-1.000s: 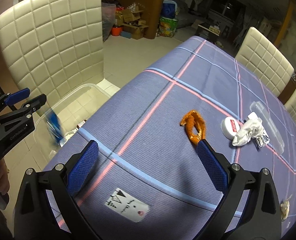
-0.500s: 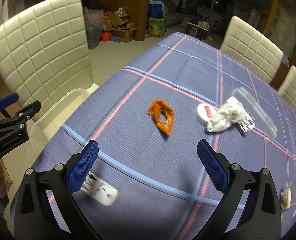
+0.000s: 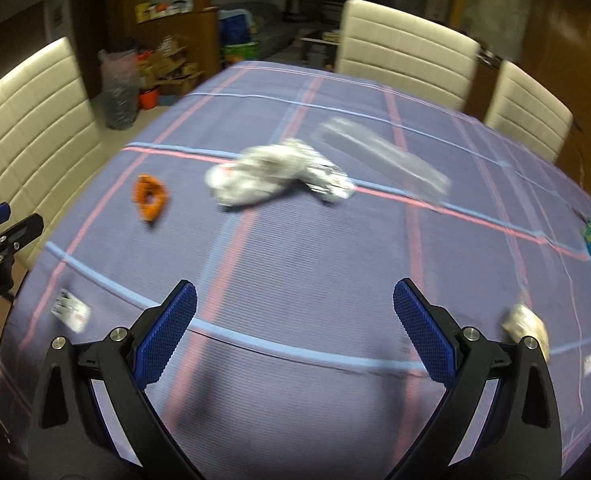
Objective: Collect trash
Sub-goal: 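Move both tools back over the table toward the tissue pack, then grasp the cream tissue pack with right tool, then grasp the white tissue with left tool while right tool holds the pack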
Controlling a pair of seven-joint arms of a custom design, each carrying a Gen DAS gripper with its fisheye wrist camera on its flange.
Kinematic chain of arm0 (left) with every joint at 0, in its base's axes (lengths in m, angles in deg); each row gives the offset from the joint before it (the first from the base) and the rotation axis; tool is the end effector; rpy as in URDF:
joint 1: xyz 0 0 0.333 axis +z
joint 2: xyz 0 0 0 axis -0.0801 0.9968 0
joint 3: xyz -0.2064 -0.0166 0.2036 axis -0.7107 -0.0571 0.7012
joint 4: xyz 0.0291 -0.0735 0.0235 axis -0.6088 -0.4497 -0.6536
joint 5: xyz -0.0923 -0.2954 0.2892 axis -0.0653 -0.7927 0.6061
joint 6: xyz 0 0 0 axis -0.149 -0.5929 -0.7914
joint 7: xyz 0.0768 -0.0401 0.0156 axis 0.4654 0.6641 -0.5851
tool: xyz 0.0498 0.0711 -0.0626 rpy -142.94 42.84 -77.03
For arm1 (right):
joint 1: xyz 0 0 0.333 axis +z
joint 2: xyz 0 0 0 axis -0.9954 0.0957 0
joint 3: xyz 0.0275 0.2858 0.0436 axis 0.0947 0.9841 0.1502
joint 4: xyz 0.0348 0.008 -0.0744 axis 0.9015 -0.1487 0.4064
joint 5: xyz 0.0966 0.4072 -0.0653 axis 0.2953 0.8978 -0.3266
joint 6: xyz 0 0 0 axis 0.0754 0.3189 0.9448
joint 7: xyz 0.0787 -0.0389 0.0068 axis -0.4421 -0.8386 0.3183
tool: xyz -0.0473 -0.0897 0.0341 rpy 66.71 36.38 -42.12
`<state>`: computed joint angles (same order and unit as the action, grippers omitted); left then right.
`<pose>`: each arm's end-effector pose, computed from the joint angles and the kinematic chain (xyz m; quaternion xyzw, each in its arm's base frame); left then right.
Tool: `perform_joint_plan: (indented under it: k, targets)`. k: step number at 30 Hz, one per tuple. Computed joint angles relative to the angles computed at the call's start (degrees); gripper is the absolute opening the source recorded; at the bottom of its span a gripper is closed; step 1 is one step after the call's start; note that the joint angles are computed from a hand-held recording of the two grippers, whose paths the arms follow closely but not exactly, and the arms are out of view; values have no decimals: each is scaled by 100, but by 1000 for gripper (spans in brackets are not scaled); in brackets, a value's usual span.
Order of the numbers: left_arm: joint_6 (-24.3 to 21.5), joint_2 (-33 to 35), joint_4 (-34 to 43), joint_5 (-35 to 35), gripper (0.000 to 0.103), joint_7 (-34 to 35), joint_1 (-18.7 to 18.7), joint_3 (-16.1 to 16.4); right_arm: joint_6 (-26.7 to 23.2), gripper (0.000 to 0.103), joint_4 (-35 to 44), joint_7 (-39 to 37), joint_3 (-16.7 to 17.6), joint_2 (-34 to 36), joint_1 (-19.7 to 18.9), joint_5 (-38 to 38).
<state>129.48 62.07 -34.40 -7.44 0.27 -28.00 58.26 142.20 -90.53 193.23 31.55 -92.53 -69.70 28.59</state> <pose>0.6106 -0.3760 0.5081 -0.4897 0.7797 -0.3101 0.2368 0.5296 0.2065 0.5105 -0.5592 0.7550 -0.2986 0.1677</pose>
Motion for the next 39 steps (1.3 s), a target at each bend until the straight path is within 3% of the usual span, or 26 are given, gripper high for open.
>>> perform_joint_plan:
  k: [7, 17, 23, 28, 30, 33, 39]
  targets:
    - [-273, 331, 499, 0, 75, 301, -342, -165, 2, 97, -1081, 421, -102, -1069, -364, 27]
    - [-645, 802, 1229, -28, 75, 507, -789, -146, -235, 97, -2210, 774, -115, -2328, -970, 84]
    - [-799, 919, 1408, 116, 75, 461, -983, -55, 135, 84, -2511, 413, -450, -2453, -1053, 664]
    - [-975, 1034, 1582, 175, 75, 357, -1034, -2, 279, 76, -2446, 209, -382, -2256, -1210, 772]
    - [-1014, 1077, 1642, 231, 75, 301, -1055, 34, 365, 45, -2394, 139, -403, -2139, -1227, 837]
    - [-1082, 1172, 1777, 264, 75, 218, -1044, 78, 470, 35, -2277, 99, -366, -1977, -1266, 839]
    - [-1343, 1510, 2248, 101, 75, 161, -970, 110, 711, 32, -1767, -364, -356, -1429, -1074, 967]
